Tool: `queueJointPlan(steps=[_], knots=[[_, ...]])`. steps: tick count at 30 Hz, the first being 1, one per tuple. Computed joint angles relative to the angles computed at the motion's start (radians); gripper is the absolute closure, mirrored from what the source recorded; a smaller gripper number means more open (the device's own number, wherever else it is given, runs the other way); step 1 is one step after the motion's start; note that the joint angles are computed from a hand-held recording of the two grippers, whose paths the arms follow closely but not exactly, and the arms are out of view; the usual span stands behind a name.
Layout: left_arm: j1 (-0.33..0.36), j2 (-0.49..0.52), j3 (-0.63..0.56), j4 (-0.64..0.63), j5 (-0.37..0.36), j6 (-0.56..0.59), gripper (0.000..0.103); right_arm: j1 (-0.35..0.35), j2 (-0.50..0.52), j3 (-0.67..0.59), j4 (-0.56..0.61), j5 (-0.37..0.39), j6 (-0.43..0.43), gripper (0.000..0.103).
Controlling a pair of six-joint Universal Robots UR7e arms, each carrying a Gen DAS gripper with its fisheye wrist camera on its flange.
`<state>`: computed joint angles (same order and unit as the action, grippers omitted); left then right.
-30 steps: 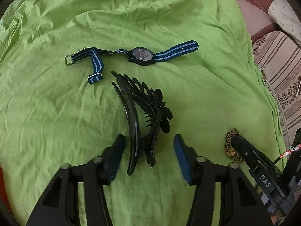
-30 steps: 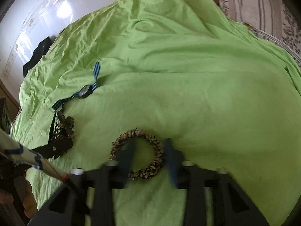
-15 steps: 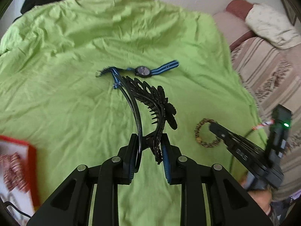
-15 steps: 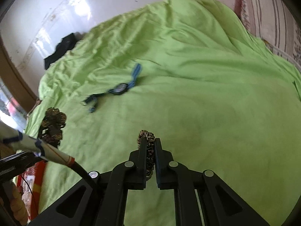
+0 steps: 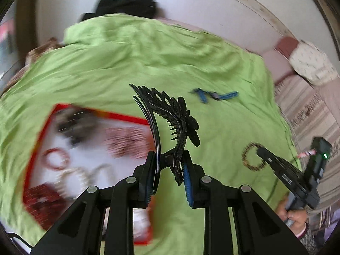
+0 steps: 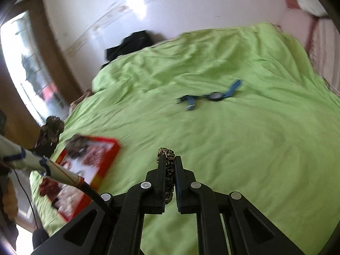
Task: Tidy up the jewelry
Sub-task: 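Carry both items over the tray and open both tools to release them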
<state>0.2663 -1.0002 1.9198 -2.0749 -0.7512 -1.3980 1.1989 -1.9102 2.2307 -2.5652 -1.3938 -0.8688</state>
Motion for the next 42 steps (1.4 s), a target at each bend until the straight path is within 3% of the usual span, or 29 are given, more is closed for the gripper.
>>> queueJointPlan(steps=[4,6,10,16,21,25,36,37,39,42], knots=[[-0.027,-0.141,0.112,0.074,-0.007,-0.154,0.08,0.084,-0.017,0.052,0.028,-0.052,0.015,0.095],[-0.028,-0.185,0.158,0.063,-0.013,-0.176,0.08,0.142,0.001,0.068,0.026,-0.089,0.04,0.095],[0.008,-0.225,0.232,-0.043,-0.032,-0.139,0.08,0.25,0.055,0.089,0.023,-0.133,0.099,0.095],[0.11,-0.21,0.296,-0.286,-0.066,0.008,0.08,0.368,0.193,0.107,-0.007,-0.162,0.188,0.095],[0.181,-0.187,0.293,-0.335,-0.08,0.083,0.08,0.384,0.323,0.105,-0.057,-0.199,0.264,0.095],[0.208,-0.171,0.288,-0.334,-0.089,0.104,0.079,0.38,0.384,0.109,-0.122,-0.249,0.266,0.095],[0.214,-0.15,0.284,-0.286,-0.098,0.073,0.079,0.39,0.418,0.126,-0.218,-0.325,0.216,0.091],[0.209,-0.152,0.283,-0.277,-0.097,0.067,0.079,0.393,0.412,0.129,-0.222,-0.328,0.211,0.089],[0.191,-0.161,0.284,-0.267,-0.092,0.056,0.079,0.4,0.395,0.136,-0.231,-0.331,0.202,0.07],[0.155,-0.178,0.286,-0.259,-0.078,0.044,0.076,0.405,0.36,0.151,-0.251,-0.321,0.189,0.056]])
